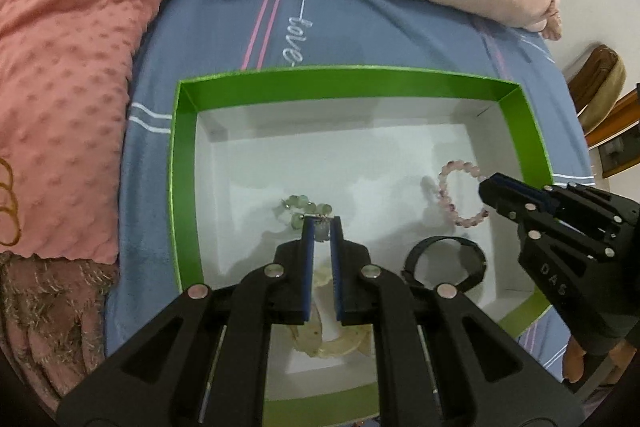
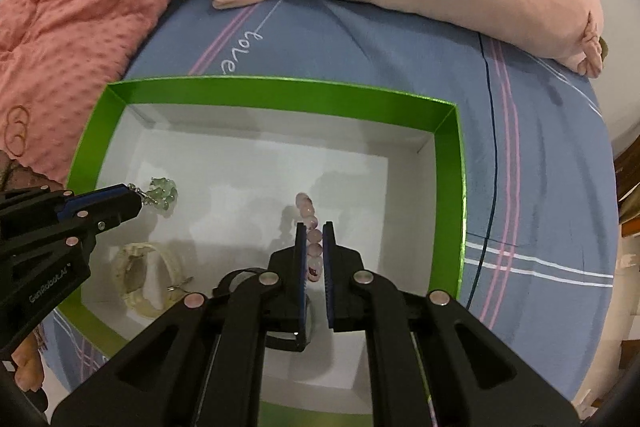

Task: Organize jewelry
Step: 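Carry both bracelets into the green box and open both tools, then withdraw both tools from the box toward the remaining jewelry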

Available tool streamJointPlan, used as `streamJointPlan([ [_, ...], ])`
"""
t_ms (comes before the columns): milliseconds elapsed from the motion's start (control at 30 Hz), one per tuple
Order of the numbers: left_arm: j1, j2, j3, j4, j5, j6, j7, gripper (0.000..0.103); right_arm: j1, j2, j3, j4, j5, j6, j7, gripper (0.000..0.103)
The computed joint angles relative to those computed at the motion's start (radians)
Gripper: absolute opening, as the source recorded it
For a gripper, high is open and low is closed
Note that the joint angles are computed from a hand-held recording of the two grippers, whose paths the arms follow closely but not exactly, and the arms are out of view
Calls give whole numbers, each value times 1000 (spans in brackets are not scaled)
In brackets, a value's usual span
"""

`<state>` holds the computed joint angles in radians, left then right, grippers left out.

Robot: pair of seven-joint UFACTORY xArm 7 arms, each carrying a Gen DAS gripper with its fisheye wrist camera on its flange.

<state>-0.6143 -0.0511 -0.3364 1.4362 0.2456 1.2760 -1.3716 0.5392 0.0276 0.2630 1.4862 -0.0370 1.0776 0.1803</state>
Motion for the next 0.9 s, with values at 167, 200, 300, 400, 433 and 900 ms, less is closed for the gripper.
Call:
streamJointPlan([
  [167,7,-19,1,-30,-14,-10,-12,11,1,-14,0,-10,-7,-1,19,44],
  [200,8,-23,-1,-31,-10,-8,-13,13,-2,-31,-2,-26,-8,-21,23,57],
  [300,7,-41,-12,-24,6,24,-29,18,-9,-71,-1,-45,6,-21,15,58],
  [400,-8,-64,-46,14,55,90,-76,19,-18,-174,-7,-109,82,-54,-22,58],
  [433,-12,-68,-55,25,69,108,-84,22,-19,-212,-9,-129,109,-56,-42,57],
  [900,-235,22,-152,121,129,251,-262,39,11,-608,48,-538,281,85,-86,44],
])
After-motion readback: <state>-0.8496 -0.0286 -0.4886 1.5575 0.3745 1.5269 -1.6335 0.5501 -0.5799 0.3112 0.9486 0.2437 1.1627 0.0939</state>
